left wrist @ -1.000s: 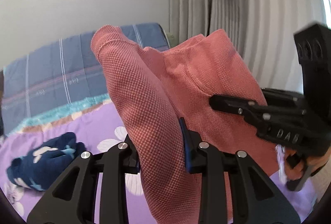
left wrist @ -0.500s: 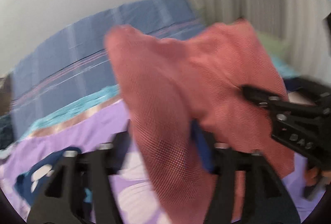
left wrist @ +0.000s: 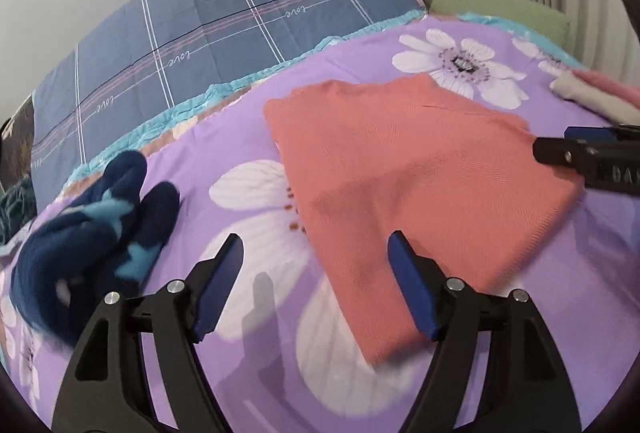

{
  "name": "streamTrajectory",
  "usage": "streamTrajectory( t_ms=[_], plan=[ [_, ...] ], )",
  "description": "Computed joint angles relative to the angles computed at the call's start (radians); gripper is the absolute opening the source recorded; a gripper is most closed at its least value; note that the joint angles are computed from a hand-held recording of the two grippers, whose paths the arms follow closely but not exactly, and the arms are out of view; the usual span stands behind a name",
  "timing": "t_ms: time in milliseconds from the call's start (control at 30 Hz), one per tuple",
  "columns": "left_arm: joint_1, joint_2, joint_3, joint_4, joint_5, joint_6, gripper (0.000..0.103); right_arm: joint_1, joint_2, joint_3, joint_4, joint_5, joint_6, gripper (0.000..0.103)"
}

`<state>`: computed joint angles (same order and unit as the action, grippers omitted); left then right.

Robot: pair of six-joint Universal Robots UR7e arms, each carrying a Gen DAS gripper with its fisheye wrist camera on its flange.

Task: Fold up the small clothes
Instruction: 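Open both grippers and pull them back from the folded shirt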

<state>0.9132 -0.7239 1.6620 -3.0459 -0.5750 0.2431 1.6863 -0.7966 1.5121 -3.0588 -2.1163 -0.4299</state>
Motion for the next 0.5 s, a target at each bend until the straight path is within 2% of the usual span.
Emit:
streamTrajectory(
  t_ms=[133,200,367,500],
  plan=[
    [-0.057,-0.056,0.113,-0.046,-0.005,-0.025,0.078,0.029,-0.097,0.172,-0.134,0.036,-0.070,0.069],
    [-0.099,-0.090,0.182,-0.058,-0.004,-0.072,0.083,0.046,-0.153,0.266,-0.193,0.045,-0.082,0.073],
    [-0.226,-0.168,0.348,-0.144,0.003,-0.135,0.093,0.076,-0.298,0.470,-0.285,0.064,-0.060,0.085],
    [-0.347,-0.234,0.470,-0.215,0.043,-0.200,0.099,0.106,-0.410,0.612,-0.361,0.019,-0.035,0.090]
  ],
)
